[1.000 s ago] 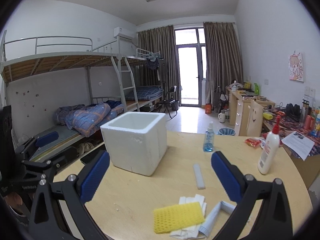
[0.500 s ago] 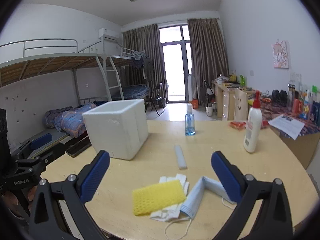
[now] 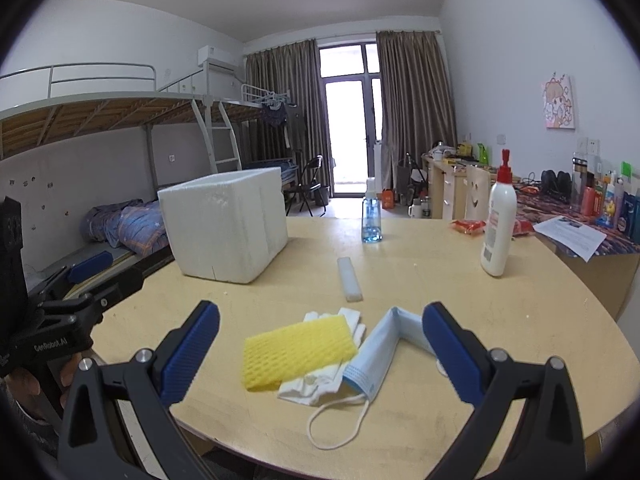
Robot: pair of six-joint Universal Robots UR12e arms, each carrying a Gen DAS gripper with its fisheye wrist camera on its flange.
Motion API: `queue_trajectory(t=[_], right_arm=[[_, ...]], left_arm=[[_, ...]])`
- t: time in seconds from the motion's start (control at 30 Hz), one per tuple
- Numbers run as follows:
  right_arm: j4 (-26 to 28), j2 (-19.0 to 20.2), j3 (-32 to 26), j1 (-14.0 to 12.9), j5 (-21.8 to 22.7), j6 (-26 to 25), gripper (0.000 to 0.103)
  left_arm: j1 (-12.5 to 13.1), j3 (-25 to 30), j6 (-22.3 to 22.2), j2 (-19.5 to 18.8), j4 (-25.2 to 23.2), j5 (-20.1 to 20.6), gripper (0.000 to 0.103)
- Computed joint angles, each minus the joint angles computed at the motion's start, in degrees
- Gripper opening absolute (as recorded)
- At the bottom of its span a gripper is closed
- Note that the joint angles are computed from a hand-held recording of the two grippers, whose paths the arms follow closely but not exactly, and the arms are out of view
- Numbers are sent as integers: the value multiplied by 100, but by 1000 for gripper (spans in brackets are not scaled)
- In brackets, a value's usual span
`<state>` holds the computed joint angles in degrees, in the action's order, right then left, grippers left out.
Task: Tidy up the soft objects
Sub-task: 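Reach the left tool to the yellow foam net and close on it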
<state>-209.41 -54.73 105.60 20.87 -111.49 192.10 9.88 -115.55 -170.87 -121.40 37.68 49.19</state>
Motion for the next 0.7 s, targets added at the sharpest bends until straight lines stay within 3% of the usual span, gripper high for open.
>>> queue_trajectory(t=[0.3, 0.7], right_arm=[[201, -36, 96, -98, -72, 282, 103], [494, -104, 239, -249, -130, 519, 103]], left_arm=[[-127, 80, 297, 7, -628, -83, 102], [-375, 275, 1380, 32, -1955, -364, 102]])
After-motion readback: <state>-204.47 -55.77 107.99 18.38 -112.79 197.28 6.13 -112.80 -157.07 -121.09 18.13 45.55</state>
